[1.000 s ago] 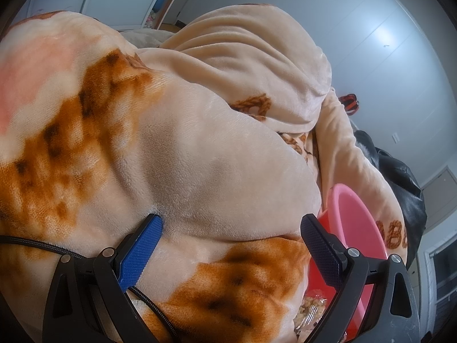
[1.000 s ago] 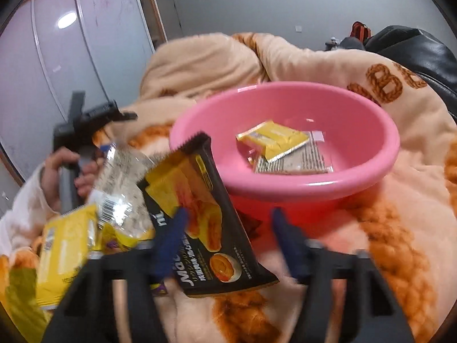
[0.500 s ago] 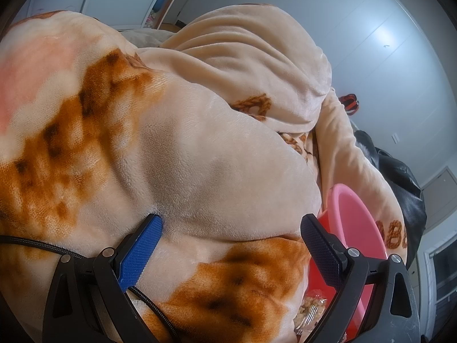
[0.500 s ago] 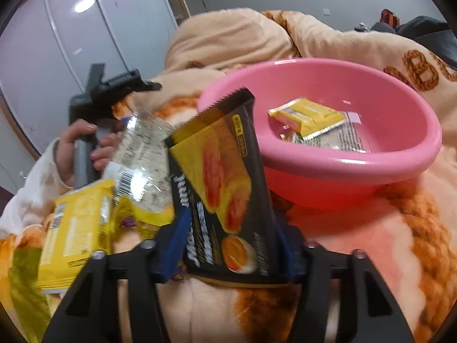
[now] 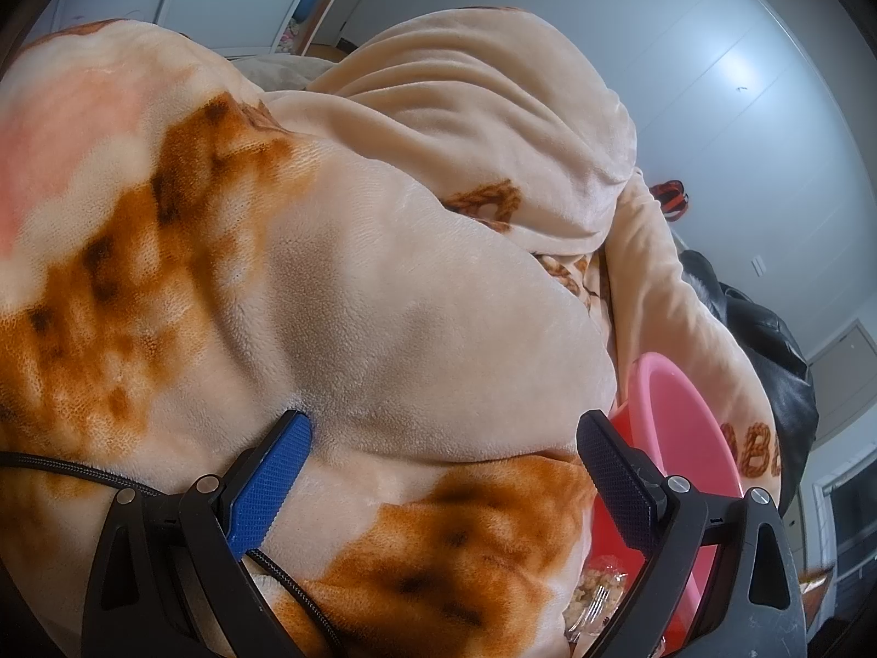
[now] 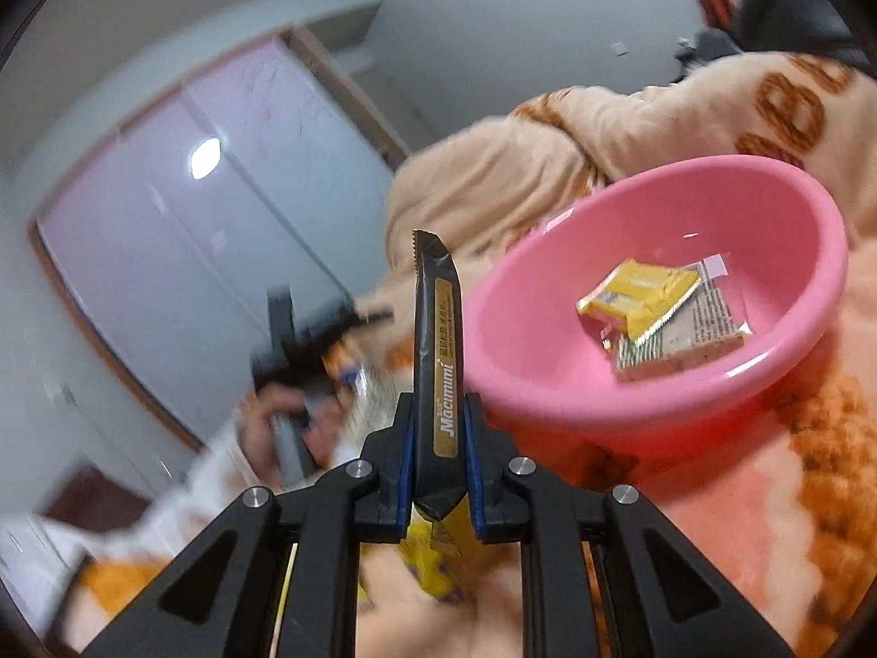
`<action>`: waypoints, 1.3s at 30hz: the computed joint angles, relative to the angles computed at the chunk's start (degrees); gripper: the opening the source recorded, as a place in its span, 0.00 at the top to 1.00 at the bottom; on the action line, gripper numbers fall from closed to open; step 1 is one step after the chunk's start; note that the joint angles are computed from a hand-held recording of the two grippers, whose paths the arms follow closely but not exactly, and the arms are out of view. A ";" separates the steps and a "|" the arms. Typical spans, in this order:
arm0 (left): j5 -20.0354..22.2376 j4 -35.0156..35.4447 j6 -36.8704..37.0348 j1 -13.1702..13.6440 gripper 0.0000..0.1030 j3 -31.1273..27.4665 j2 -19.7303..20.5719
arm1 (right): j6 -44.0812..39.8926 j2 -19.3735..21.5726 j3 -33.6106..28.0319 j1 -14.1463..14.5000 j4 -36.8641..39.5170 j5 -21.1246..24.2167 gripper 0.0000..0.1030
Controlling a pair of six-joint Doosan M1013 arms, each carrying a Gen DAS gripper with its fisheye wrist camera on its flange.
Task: Organize snacks
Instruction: 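Grasp the dark Macimmi biscuit packet with the right gripper and drop it into the basin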
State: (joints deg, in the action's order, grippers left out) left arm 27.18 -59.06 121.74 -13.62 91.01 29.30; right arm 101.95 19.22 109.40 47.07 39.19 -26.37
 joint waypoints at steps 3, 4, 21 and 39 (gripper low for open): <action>-0.03 0.05 -0.06 -0.03 0.06 0.01 -0.01 | -4.24 0.04 0.55 0.66 8.88 -6.42 0.88; -0.11 0.08 -0.14 -0.12 0.06 0.04 -0.02 | -5.33 0.29 0.64 0.80 11.95 -8.12 0.88; -0.05 -0.12 -0.01 -0.09 0.06 0.05 -0.01 | -22.03 2.10 -1.53 4.22 37.70 -19.50 0.68; 0.18 0.21 -0.14 0.05 0.06 -0.07 0.03 | -42.67 2.93 -5.33 3.20 58.50 -15.63 0.00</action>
State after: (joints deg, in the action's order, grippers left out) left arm 27.36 -58.85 121.60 -13.56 90.94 29.33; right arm 59.29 22.15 104.08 50.27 97.69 -41.99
